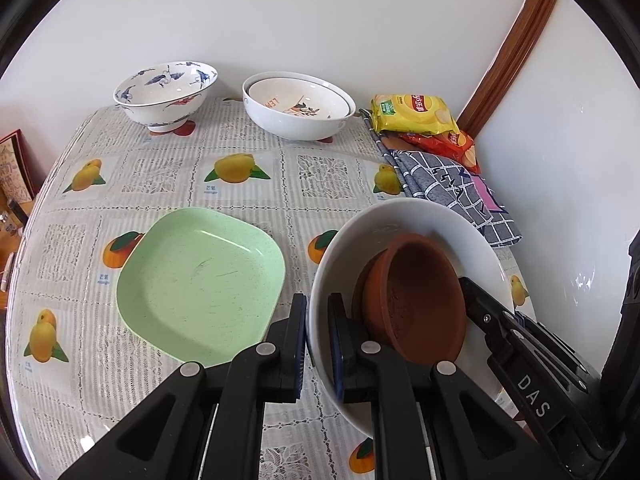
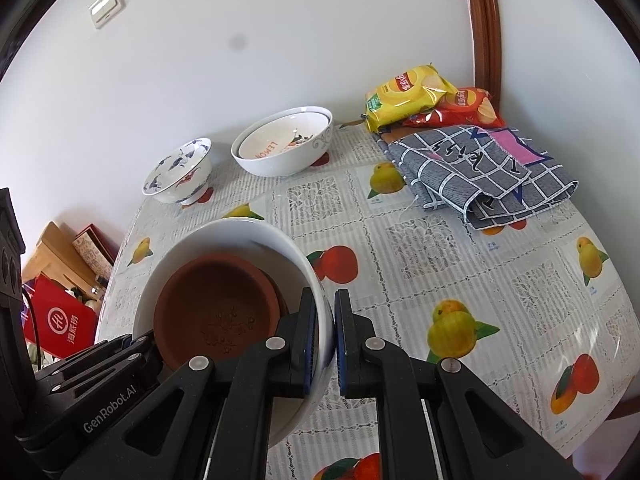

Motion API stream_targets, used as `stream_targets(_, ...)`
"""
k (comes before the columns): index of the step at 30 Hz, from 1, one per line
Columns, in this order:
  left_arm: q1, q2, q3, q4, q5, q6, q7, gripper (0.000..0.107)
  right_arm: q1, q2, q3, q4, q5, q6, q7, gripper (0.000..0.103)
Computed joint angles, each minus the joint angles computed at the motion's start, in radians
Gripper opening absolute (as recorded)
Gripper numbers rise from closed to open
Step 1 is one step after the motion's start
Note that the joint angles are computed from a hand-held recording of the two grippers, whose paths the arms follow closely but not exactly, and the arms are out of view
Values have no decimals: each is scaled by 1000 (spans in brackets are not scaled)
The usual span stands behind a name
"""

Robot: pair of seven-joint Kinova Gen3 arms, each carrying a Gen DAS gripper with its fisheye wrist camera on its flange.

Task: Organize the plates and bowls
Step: 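Carry the white bowl with both grippers toward the green plate stack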

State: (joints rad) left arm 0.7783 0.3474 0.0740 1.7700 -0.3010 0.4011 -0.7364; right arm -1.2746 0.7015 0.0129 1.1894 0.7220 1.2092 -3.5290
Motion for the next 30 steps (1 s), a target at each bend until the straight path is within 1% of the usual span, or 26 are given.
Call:
stream_targets(19,-38,-33,-7,44,-7,-22,18,11,10,50,18,-104,-24,0,101,9)
stream_targets(30,-63,-30,-8,39,1,-22,7,11,20,77,36,-154,-45,-9,154,9)
